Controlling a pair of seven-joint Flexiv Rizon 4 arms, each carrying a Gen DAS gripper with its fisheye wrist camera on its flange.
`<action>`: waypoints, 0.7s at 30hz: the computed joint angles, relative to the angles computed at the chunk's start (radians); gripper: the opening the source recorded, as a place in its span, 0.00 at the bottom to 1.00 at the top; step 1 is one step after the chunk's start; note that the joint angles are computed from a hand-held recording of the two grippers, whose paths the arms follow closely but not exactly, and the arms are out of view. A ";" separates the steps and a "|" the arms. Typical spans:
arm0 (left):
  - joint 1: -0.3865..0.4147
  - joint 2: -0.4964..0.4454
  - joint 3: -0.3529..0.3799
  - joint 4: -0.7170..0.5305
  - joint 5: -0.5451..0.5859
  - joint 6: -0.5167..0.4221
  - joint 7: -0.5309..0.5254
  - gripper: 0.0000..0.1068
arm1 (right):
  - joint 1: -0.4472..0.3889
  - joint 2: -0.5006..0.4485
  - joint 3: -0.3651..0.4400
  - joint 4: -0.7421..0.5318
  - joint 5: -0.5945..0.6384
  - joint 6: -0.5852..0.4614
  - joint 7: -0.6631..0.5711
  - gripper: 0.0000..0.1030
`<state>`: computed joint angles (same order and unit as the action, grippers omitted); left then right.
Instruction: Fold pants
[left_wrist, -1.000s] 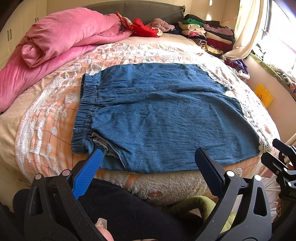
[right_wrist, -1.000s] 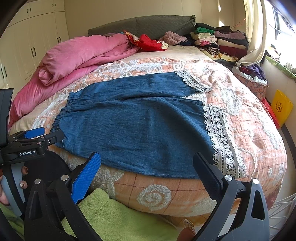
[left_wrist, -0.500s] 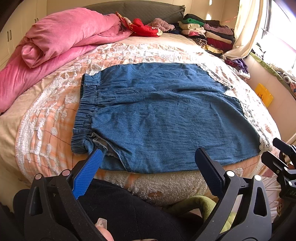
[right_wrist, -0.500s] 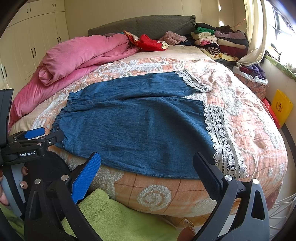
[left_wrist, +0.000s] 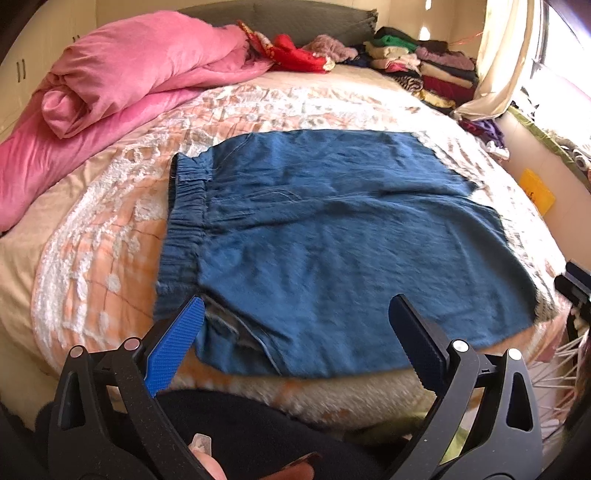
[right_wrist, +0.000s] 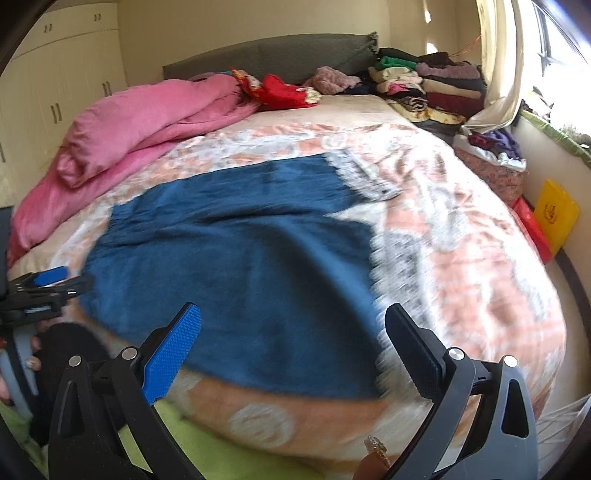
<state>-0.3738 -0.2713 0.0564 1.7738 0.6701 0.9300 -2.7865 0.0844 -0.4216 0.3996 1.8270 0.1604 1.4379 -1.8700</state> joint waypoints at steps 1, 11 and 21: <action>0.015 -0.007 -0.003 0.000 -0.021 0.004 0.025 0.88 | 0.008 -0.020 -0.023 -0.033 -0.013 -0.026 0.018 0.96; 0.061 -0.089 0.029 -0.018 -0.170 0.041 0.188 0.88 | 0.051 -0.260 -0.179 -0.370 -0.164 -0.234 0.167 0.96; 0.068 -0.119 0.040 0.001 -0.271 0.058 0.255 0.88 | -0.020 -0.389 -0.068 -0.632 -0.040 -0.521 -0.006 0.24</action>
<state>-0.3053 -0.3904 0.0963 1.7748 0.3992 0.9881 -2.5315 0.0642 -0.8104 0.3316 1.1946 0.1200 0.9169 -1.8757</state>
